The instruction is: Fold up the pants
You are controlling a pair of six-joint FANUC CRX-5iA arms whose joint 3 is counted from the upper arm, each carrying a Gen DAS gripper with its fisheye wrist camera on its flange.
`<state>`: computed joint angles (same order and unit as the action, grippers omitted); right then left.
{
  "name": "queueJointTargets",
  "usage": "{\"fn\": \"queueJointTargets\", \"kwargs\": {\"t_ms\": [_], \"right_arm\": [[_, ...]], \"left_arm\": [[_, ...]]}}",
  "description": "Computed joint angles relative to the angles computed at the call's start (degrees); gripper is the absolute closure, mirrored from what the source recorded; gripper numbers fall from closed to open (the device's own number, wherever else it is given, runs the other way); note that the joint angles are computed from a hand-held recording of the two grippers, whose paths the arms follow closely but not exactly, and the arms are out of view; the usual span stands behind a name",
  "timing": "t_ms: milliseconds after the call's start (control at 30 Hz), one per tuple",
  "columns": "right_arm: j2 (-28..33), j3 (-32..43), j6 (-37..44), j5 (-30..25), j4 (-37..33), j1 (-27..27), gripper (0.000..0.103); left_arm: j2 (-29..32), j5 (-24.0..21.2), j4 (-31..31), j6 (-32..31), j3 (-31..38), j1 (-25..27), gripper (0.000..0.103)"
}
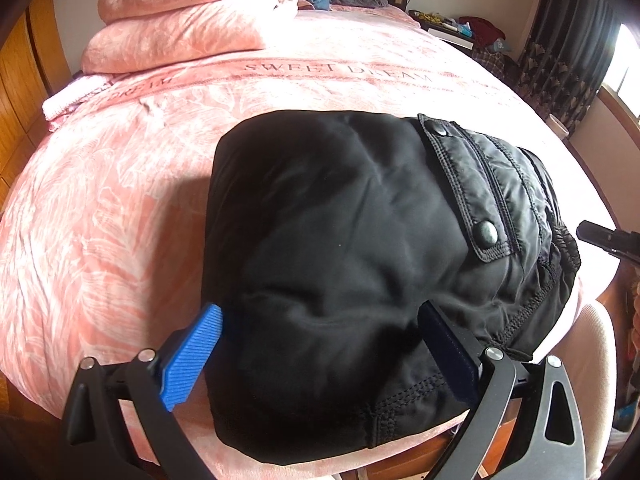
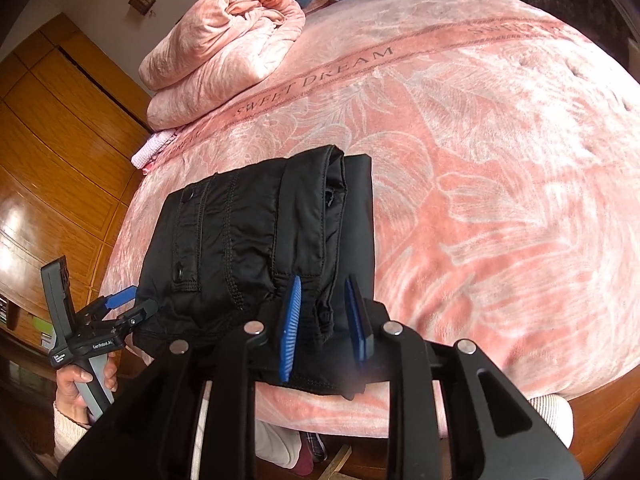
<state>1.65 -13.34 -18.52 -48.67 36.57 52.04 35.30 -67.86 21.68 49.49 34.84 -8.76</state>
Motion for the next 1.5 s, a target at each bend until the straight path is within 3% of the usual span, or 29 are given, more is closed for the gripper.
{"fn": "queueJointTargets", "kwargs": {"t_ms": [100, 133, 167, 267, 367, 467, 700, 767, 867, 1100, 1300, 1500], "right_arm": [[0.6, 2.0, 3.4, -1.6, -1.2, -1.5, 0.067], [1.2, 3.3, 5.4, -2.7, -2.2, -2.0, 0.053], [1.8, 4.2, 6.8, -3.5, -2.5, -2.4, 0.047], [3.6, 7.1, 10.6, -4.8, -3.9, -4.1, 0.045], [5.5, 9.9, 13.8, -5.1, -6.0, -5.9, 0.032], [7.1, 12.2, 17.0, -4.4, -8.3, -7.7, 0.032], [9.2, 15.0, 21.7, -1.0, -15.6, -10.9, 0.051], [9.3, 14.9, 23.0, 1.0, -17.4, -11.5, 0.072], [8.9, 13.9, 23.5, 4.2, -18.0, -11.8, 0.093], [8.1, 12.8, 20.4, 3.6, -12.2, -11.1, 0.1], [9.6, 14.0, 21.7, 0.5, -15.4, -11.7, 0.1], [10.0, 12.5, 20.0, 1.9, -15.6, -11.3, 0.098]], "left_arm": [[-0.1, -0.2, -0.3, -0.2, 0.1, -0.5, 0.004], [0.0, -0.2, -0.7, -0.2, 0.3, -0.6, 0.004], [0.0, -0.1, -1.0, -0.2, 0.5, -0.7, 0.004], [0.7, -0.9, -1.3, 1.4, 1.9, -0.8, 0.004], [2.0, -1.3, -1.0, 4.3, 3.8, -0.6, 0.004], [3.1, -0.8, -1.9, 6.7, 6.0, -0.7, 0.004], [6.3, -2.0, -2.6, 10.1, 11.7, -0.8, 0.004], [7.2, -2.9, -2.4, 10.5, 13.0, -0.7, 0.004], [8.7, -4.4, -2.1, 11.0, 14.9, -0.6, 0.004], [9.2, -5.0, -1.7, 11.7, 15.5, -0.5, 0.004], [8.9, -4.2, -2.0, 10.8, 14.7, -1.1, 0.004], [9.0, -4.6, -1.5, 11.6, 14.4, -0.8, 0.004]]}}
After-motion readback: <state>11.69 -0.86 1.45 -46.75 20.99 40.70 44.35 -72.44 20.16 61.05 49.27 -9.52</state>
